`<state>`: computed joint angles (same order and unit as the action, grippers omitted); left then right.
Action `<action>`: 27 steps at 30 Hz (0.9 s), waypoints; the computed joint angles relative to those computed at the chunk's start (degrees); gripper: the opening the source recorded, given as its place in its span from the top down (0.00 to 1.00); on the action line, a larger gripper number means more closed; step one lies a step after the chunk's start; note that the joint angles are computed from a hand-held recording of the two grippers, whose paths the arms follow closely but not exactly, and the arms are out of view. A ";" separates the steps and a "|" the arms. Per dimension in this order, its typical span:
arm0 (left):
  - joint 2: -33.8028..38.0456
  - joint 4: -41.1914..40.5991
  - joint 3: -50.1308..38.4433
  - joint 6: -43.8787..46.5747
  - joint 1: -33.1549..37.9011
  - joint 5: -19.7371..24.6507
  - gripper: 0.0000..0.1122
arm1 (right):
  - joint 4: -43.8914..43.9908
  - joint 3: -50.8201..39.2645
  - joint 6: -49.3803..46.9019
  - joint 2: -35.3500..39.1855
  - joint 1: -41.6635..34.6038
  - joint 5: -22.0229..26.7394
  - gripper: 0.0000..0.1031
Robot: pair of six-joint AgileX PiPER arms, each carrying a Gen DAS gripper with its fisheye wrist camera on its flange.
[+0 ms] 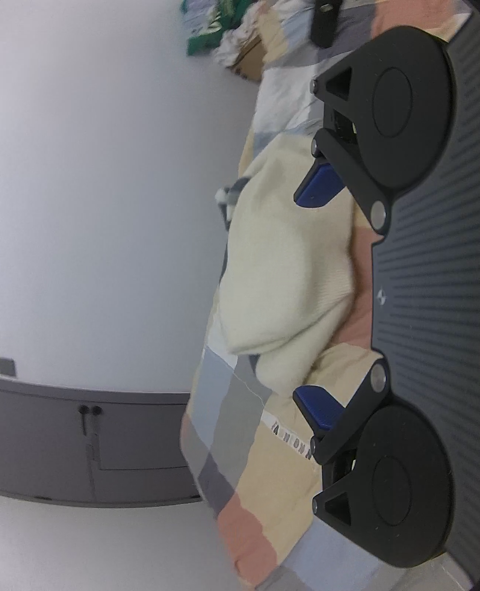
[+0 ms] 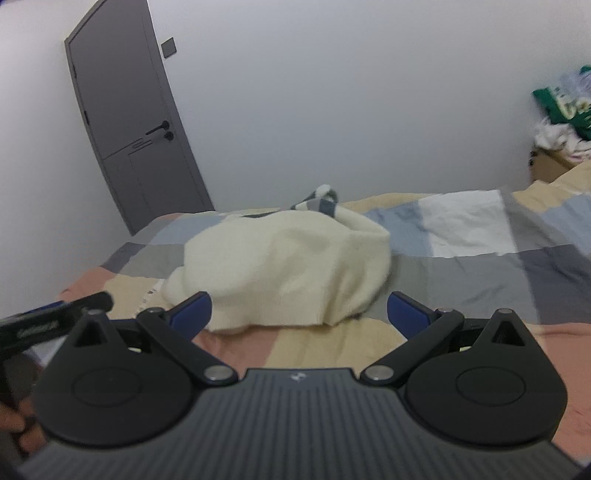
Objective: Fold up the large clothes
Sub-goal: 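Reach both grippers to the cream blanket and pinch its edge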
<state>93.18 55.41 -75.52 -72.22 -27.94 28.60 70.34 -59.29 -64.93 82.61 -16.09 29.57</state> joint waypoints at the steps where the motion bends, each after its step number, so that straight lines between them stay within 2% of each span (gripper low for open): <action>1: 2.48 -5.35 -2.89 5.14 2.56 -2.29 0.08 | 0.23 -1.97 0.28 2.43 0.29 0.12 0.00; 2: 4.94 -11.08 -5.66 10.59 4.72 -4.02 0.08 | 0.86 -3.88 0.35 4.83 0.38 0.64 0.00; 4: 10.95 -19.96 -12.72 19.35 7.68 -3.77 0.08 | 1.83 -8.36 1.19 10.20 0.31 2.11 0.01; 7: 19.79 -36.91 -22.55 36.10 11.86 -5.16 0.09 | 2.87 -14.57 2.44 17.77 0.97 1.30 0.03; 10: 28.08 -54.09 -29.43 45.95 15.40 -6.87 0.09 | 1.54 -22.16 5.83 25.80 1.51 1.69 0.11; 12: 32.98 -65.55 -33.28 54.47 17.73 -6.84 0.12 | 0.81 -27.64 8.12 31.38 2.03 2.10 0.23; 14: 37.84 -75.20 -36.97 62.15 19.66 -5.82 0.21 | -0.29 -33.16 10.82 36.83 2.81 1.98 0.27; 21: 48.01 -99.44 -45.92 79.32 23.16 -6.57 0.39 | -1.21 -49.74 19.17 51.80 3.54 5.74 0.54; 25: 49.33 -109.28 -45.98 86.33 24.50 -6.28 0.56 | -2.74 -56.26 22.06 56.61 3.73 7.25 0.58; 27: 49.26 -117.53 -44.20 95.24 24.75 -7.40 0.61 | -4.03 -59.10 24.03 58.39 3.64 8.03 0.57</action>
<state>142.44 -62.12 -119.72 23.02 -3.20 21.20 66.31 -118.39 -40.91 141.00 -12.45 37.60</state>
